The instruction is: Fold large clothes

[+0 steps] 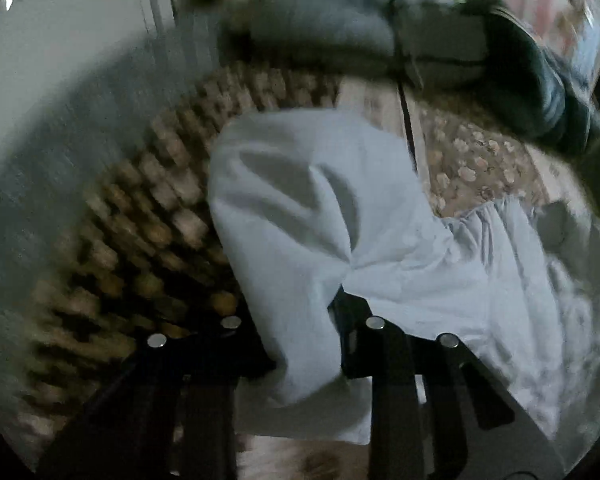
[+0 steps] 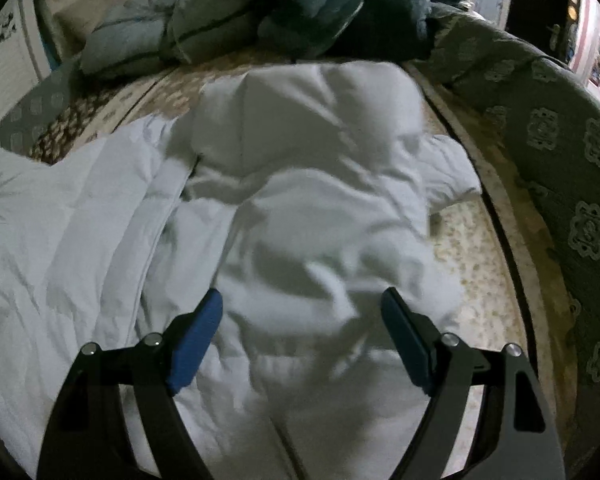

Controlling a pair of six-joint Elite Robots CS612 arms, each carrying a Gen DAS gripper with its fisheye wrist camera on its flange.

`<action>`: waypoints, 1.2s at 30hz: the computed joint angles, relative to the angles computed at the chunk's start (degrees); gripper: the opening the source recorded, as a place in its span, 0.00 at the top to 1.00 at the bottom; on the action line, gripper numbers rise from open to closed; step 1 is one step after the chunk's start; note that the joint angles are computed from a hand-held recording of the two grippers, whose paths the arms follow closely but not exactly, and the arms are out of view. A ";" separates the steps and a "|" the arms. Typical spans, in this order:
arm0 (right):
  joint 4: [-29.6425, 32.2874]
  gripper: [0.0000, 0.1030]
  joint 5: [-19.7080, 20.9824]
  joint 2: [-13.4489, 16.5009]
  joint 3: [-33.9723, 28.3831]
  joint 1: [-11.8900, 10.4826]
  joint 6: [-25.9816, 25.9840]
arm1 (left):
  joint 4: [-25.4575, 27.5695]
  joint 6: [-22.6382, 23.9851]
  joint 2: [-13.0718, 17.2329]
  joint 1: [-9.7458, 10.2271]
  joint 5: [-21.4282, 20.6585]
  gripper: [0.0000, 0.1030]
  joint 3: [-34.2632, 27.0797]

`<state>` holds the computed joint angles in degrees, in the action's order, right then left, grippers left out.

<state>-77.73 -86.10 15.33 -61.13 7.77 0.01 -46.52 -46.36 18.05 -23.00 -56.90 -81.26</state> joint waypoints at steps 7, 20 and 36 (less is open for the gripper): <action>1.23 0.21 1.79 0.12 -0.16 -0.51 1.74 | 12.18 -1.69 -1.97 -2.48 11.11 0.39 2.58; 0.93 0.21 -0.25 0.33 0.20 -0.16 0.42 | 21.37 -22.93 10.04 7.75 -11.59 0.11 -18.22; -0.04 0.16 -7.43 -0.33 2.16 2.01 -8.30 | 1.17 -25.90 17.09 11.35 -15.37 0.62 -14.93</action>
